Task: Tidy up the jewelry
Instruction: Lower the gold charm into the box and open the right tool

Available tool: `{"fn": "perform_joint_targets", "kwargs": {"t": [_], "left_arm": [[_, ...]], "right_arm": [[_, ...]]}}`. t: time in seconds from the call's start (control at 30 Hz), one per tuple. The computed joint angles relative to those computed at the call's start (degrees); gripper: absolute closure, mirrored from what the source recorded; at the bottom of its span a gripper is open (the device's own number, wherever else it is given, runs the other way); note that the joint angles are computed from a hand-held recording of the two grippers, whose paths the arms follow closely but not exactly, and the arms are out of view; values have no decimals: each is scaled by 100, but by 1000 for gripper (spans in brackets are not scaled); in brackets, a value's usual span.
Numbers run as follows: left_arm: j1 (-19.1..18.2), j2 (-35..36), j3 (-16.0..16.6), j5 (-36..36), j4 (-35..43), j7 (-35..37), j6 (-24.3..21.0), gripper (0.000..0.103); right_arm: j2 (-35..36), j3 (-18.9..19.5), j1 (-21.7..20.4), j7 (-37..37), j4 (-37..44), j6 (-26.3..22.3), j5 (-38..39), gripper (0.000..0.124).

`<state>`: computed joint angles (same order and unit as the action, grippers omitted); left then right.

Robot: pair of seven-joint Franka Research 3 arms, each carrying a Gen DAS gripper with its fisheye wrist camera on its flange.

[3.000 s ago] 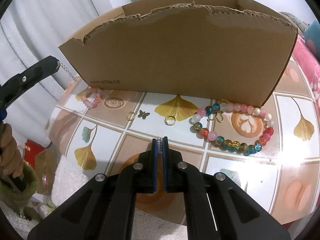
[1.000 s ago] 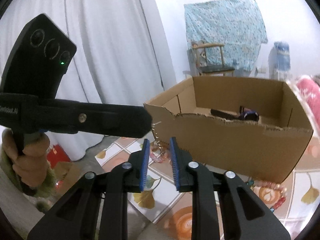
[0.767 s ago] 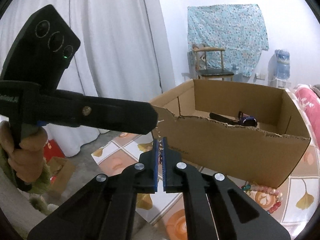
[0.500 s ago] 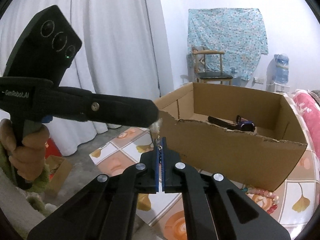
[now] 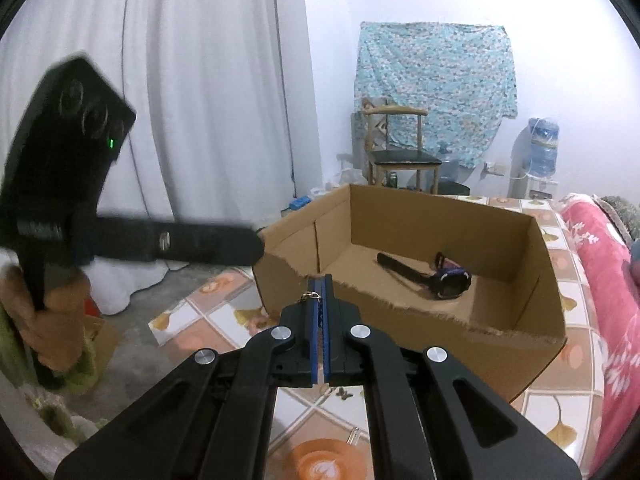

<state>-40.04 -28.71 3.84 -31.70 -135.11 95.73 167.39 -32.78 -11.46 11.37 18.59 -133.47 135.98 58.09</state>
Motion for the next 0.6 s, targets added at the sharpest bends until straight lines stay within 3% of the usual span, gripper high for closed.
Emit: {"fn": "perform_joint_targets", "kwargs": {"t": [0.17, 0.27, 0.5, 0.6], "left_arm": [[343, -76, -233, 288, -187, -348, 81, 92], [499, -153, -340, 596, -338, -589, 186, 92], [837, -199, -560, 1394, -572, -1146, -7, 89], [980, -235, -663, 1661, -690, -1389, -109, 85]], "right_arm": [[709, -251, -60, 432, 1024, -1010, -86, 122], [1274, -209, -245, 851, 1789, -1644, -224, 122], [2603, 406, -614, 1793, 3582, -2522, -1220, 122], [3317, 769, -623, 2402, 4471, -2771, -2256, 122]]}}
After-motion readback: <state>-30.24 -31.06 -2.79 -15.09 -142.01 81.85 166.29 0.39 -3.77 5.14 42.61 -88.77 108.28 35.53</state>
